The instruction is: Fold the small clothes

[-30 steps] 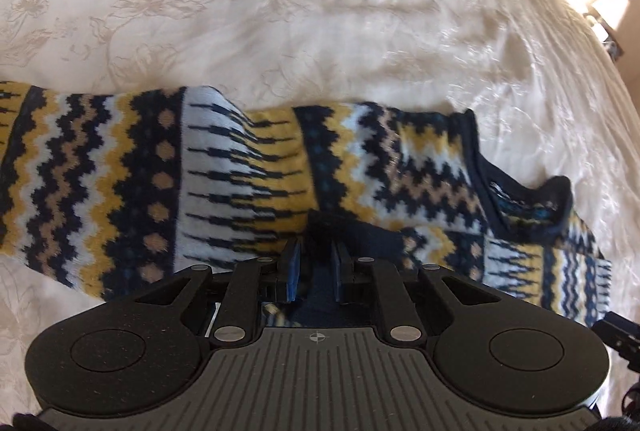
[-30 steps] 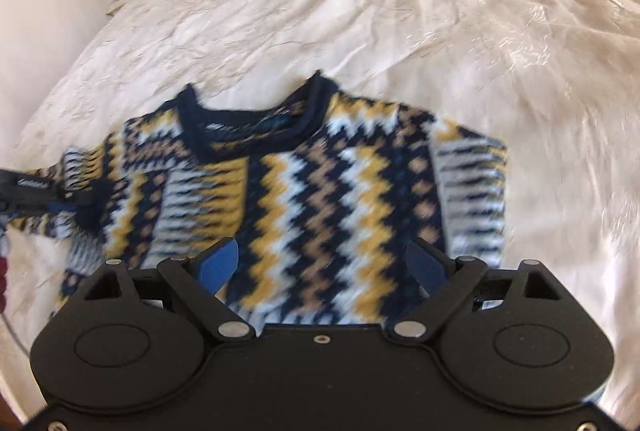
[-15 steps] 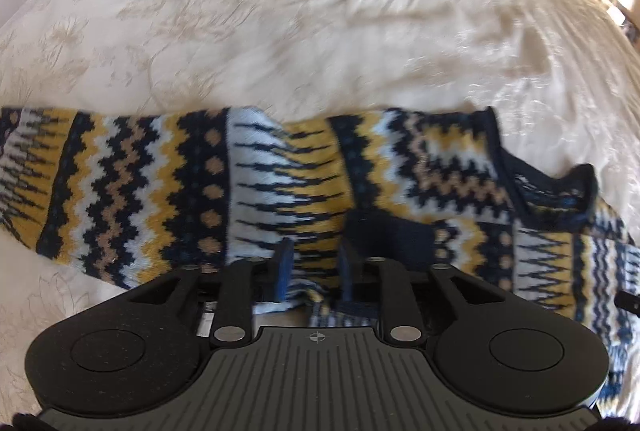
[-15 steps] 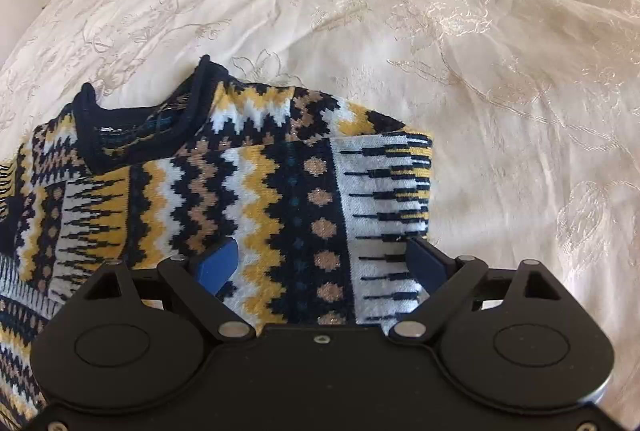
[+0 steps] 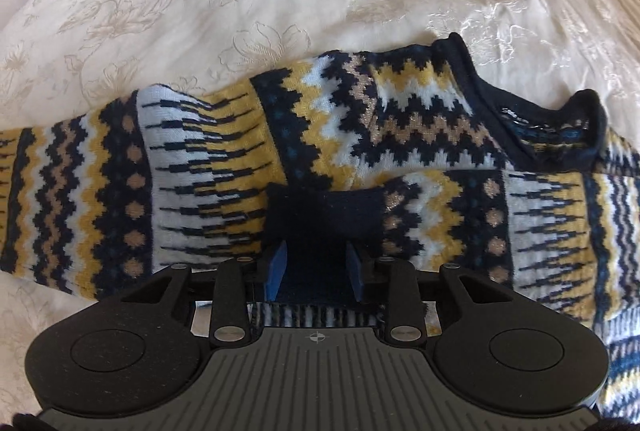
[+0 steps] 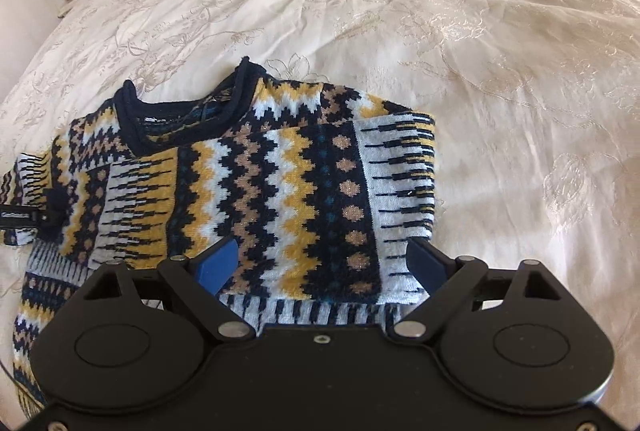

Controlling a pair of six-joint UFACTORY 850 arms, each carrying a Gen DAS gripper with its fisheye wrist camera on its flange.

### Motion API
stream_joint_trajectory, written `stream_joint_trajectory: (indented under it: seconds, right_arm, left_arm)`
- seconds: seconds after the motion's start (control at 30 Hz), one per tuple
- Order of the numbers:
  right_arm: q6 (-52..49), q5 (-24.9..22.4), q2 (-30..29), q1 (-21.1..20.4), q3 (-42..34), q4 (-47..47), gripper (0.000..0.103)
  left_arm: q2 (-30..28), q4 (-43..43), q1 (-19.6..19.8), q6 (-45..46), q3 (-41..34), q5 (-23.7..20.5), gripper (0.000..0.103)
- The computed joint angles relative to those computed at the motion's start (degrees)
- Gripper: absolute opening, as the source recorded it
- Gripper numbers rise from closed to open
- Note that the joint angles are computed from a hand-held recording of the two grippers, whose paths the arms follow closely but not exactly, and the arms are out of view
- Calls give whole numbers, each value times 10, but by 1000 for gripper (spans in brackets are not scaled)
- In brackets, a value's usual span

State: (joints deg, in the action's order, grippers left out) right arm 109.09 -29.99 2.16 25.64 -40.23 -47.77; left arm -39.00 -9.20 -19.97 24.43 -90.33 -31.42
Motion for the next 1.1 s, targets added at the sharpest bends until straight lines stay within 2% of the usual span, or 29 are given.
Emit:
stream_joint_trajectory:
  seconds: [0.1, 0.2, 0.23, 0.27, 0.3, 0.33, 0.4, 0.53, 0.63, 0.73, 0.93, 1.03, 1.1]
  right_arm:
    - [41, -13, 11, 14, 3, -30, 92]
    - [103, -34, 25, 35, 6, -85, 93]
    - [122, -44, 29, 43, 7, -103, 94]
    - [139, -53, 31, 50, 6, -121, 100]
    - [151, -63, 33, 57, 5, -134, 102]
    - [159, -69, 35, 63, 4, -146, 102]
    - [161, -72, 38, 70, 0, -152, 102]
    - [166, -82, 42, 86, -5, -168, 102]
    - [163, -105, 42, 104, -12, -175, 102]
    - [162, -118, 49, 117, -14, -183, 102]
    - [168, -145, 73, 140, -14, -207, 102]
    - [164, -163, 80, 150, -23, -206, 102]
    - [160, -198, 73, 162, -36, -192, 102]
  left_arm:
    - [9, -19, 1, 12, 2, -2, 32]
    - [38, -148, 18, 110, 30, 2, 33]
    - [49, -188, 24, 145, 41, 1, 38]
    - [61, -217, 28, 172, 52, -2, 42]
    - [74, -244, 33, 199, 64, -4, 50]
    - [85, -265, 35, 217, 75, -4, 59]
    - [110, -303, 39, 252, 100, 1, 67]
    - [150, -324, 39, 273, 136, 2, 81]
    - [182, -331, 41, 281, 165, 5, 82]
    - [219, -341, 37, 299, 201, 36, 82]
    - [297, -490, 42, 439, 265, 77, 82]
    - [325, -487, 36, 412, 284, 116, 82]
    - [338, -457, 33, 355, 292, 137, 82]
